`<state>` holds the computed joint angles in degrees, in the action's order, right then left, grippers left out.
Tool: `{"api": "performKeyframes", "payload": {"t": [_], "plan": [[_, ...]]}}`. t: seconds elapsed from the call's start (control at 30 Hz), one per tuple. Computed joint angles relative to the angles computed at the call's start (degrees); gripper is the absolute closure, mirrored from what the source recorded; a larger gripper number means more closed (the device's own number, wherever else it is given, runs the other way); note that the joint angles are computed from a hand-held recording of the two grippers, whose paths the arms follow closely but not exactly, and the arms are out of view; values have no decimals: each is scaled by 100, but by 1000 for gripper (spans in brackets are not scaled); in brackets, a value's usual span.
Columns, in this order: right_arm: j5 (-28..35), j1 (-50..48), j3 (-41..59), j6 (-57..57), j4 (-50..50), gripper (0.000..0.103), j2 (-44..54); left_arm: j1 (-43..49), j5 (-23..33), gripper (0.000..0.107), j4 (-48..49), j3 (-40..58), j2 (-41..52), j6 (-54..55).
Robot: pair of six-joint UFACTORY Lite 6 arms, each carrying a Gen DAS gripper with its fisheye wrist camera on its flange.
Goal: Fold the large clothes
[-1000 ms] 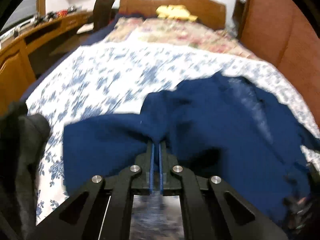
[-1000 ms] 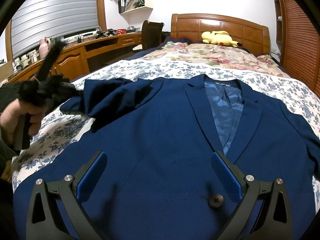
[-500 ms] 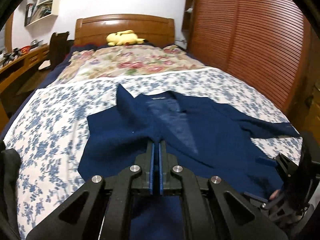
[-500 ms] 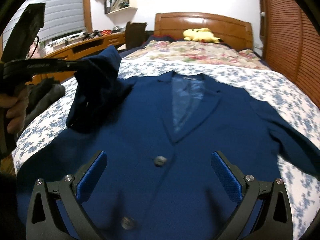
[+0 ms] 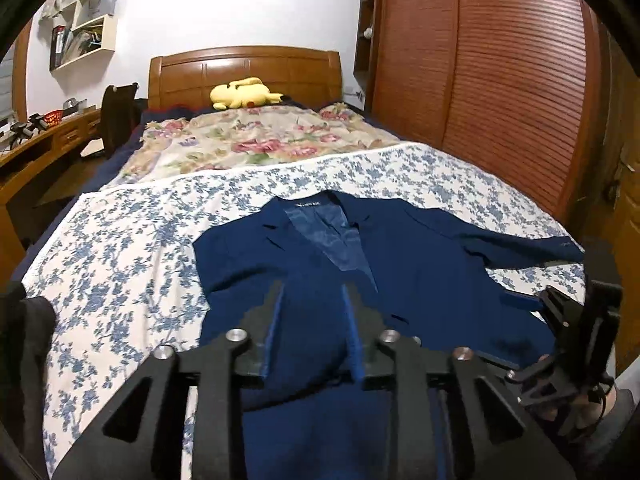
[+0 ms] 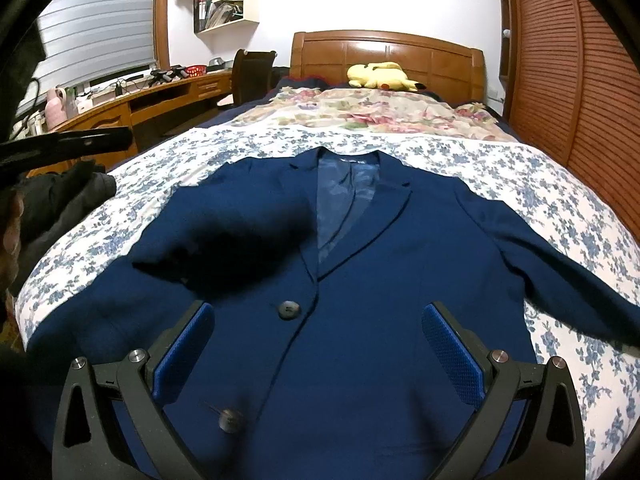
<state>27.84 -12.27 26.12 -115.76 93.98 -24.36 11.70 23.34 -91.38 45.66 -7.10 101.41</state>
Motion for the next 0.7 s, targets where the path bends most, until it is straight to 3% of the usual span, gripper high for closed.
{"api": "performKeyframes", "payload": {"t": [0.1, 0.3, 0.43, 0.7], "plan": [[-44, 204, 63, 387, -293, 0, -78, 523, 433, 69, 305, -163, -235, -93], [-720, 1193, 463, 1113, -728, 0, -4, 1818, 1322, 43, 557, -416, -559, 163], [-1149, 2001, 1002, 1526, -907, 2, 440, 2690, 1861, 36, 637, -344, -419, 368], [-1709, 3361, 2367, 1785, -950, 9, 2289, 3650, 2248, 32, 709, -81, 65, 741]]}}
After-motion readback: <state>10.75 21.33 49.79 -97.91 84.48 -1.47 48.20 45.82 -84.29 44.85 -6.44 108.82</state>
